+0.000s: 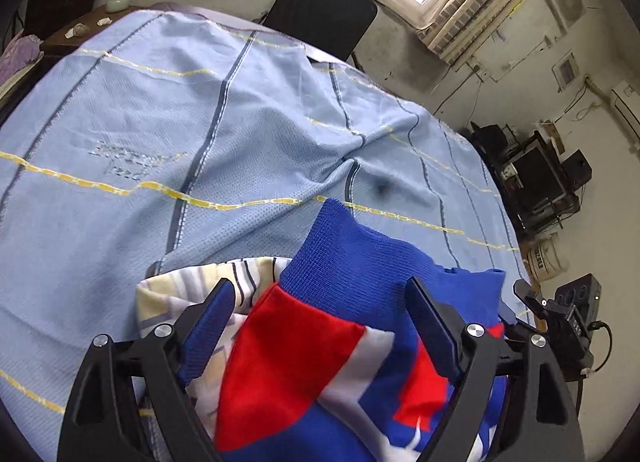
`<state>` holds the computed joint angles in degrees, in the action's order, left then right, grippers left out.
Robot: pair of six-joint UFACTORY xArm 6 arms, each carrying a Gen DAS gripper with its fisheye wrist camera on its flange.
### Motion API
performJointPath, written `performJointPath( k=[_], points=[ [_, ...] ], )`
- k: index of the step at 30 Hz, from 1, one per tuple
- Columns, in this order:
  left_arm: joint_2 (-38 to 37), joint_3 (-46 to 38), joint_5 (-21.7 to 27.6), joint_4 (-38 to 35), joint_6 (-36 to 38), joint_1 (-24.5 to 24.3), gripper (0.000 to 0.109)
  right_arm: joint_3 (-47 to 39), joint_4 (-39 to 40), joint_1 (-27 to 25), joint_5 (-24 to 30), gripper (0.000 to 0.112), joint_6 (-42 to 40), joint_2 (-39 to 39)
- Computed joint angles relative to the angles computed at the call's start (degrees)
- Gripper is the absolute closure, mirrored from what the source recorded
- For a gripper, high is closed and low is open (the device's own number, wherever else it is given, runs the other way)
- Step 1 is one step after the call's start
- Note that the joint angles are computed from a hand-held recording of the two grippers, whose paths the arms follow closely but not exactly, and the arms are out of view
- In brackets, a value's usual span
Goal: Fold large clothes
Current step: 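Fold the hem over onto the folded collar with both grippers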
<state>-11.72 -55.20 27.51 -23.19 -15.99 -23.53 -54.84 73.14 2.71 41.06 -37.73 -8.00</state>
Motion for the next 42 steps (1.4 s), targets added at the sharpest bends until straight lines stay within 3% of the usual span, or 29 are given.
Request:
performJointPath(
  k=[1,3,4,5,6,7,9,12,16,20,23,25,28,29,34,42],
  points=[
    [0.6,0.2,-0.7,-1.0,0.7,-0.1,0.023,-0.2,-0.6,0.6,0.0,0.042,-0.2,0.7],
    [1.7,0.3,-0.8,-4.0,3.9,-0.1,0.045,-0.2,-3.1,2.3,-2.2,0.046,-0.7,1.6],
    [2.0,0.5,-1.1,-6.3,5.7,0.0,0.053,0.0,-4.5,3.4,-4.3,0.057,-1.1,1.5],
    [2.0,0.9,-1.7,-7.9,6.5,0.1,0.064,0.1,-5.4,4.0,-5.3,0.075,-1.0,1.5],
    [1.7,1.4,-2.2,-7.1,5.6,0.3,0.077,0.2,-4.8,4.2,-5.7,0.083,-1.8,1.2],
    [0.9,2.0,-2.6,-7.2,5.6,0.4,0.081,0.5,-3.4,4.3,-6.1,0.094,-3.0,0.5],
    [-1.3,3.6,-3.6,-7.3,5.2,0.4,0.088,1.4,-1.7,5.0,-8.4,0.097,-5.1,-1.6],
    [-6.3,6.4,-5.3,3.3,-3.7,-0.1,0.088,1.9,0.9,5.9,-9.6,0.098,-8.4,-4.5],
    [-11.0,8.2,-5.4,17.6,-15.9,-0.5,0.087,2.3,-2.4,9.7,-16.1,0.099,-9.0,-6.8],
    [-6.3,6.5,-2.5,17.0,-16.2,0.0,0.085,1.1,-12.3,9.7,-19.3,0.098,1.0,-1.3],
    [-3.2,6.6,-3.2,14.0,-13.1,0.4,0.083,-0.7,-16.0,7.1,-13.8,0.098,7.4,3.4],
    [-2.6,5.5,-2.0,17.9,-15.3,0.1,0.082,-1.1,-15.2,6.5,-12.6,0.097,6.9,3.4],
    [-3.4,5.5,-0.8,16.9,-15.7,0.4,0.082,-0.5,-15.5,6.5,-12.9,0.093,6.7,2.5],
    [-4.1,5.6,-0.6,17.2,-16.6,0.5,0.082,-0.2,-14.2,6.1,-13.0,0.089,6.3,1.4],
    [-11.2,6.6,0.2,32.7,-28.6,-2.4,0.081,2.8,-9.0,7.8,-15.2,0.089,0.9,-9.0],
    [-12.7,5.3,3.2,40.2,-34.0,-12.6,0.079,11.8,-26.6,19.9,-14.7,0.089,10.7,-22.0]
  ],
)
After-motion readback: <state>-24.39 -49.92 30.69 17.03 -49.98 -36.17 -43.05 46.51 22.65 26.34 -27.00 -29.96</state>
